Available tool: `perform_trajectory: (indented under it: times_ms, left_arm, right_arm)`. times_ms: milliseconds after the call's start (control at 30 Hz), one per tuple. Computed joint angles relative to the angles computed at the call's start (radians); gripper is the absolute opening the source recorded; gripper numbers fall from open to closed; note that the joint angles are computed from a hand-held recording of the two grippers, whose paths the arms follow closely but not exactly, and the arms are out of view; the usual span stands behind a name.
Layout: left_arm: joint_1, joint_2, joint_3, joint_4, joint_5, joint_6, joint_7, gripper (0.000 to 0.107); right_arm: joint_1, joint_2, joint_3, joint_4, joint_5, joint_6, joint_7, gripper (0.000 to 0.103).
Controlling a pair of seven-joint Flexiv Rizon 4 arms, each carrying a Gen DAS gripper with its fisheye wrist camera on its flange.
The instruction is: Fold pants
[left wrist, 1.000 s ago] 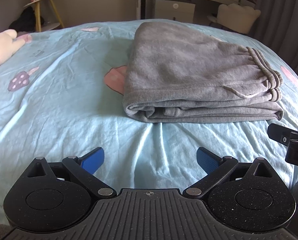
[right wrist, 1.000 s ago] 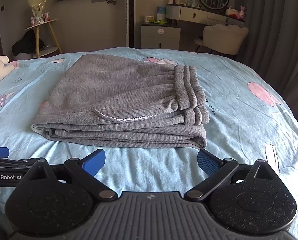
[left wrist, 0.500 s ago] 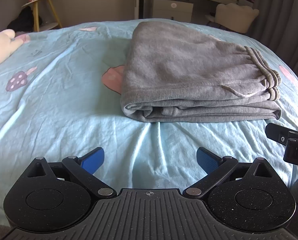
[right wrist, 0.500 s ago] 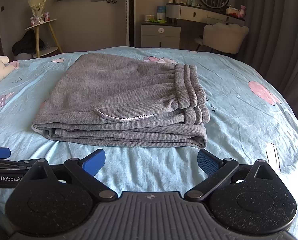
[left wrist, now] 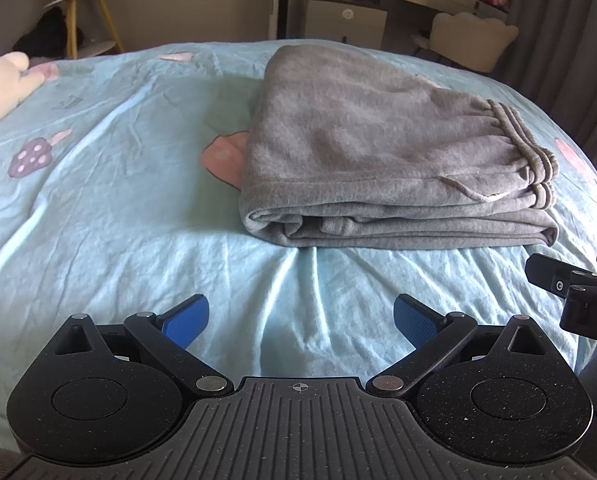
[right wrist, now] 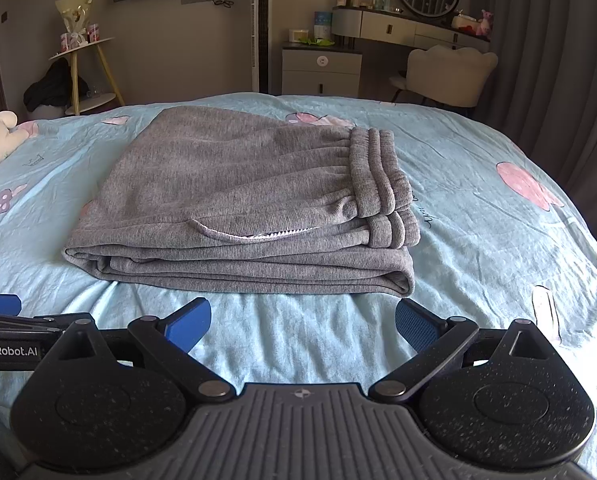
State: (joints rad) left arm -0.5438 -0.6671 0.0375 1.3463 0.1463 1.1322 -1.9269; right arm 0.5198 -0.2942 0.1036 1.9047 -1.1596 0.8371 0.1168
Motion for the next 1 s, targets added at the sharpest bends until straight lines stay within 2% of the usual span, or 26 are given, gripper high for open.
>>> perform_trajectory:
  times_ms: [367, 567, 800, 1000]
  left_arm:
    - [-0.001, -0.001, 0.0, -0.002, 0.001, 0.001, 0.006, 0.102]
    - [0.017, 0.0, -0.026, 0.01, -0.023, 0.013, 0.032, 0.102]
    - [0.069, 0.009, -0.105, 0.069, -0.118, 0.09, 0.123, 0.102]
    - [0.043, 0.011, -0.069, 0.085, -0.13, 0.145, 0.126, 0.102]
  right_arm:
    - [0.0, 0.0, 0.0, 0.0, 0.002, -0.002, -0.001, 0.099]
    - [0.001, 0.0, 0.001, 0.001, 0.001, -0.002, 0.001, 0.099]
    - [0.0, 0.0, 0.0, 0.001, 0.001, -0.001, 0.0, 0.099]
    - [0.001, 0.0, 0.0, 0.001, 0.0, -0.004, 0.001, 0.099]
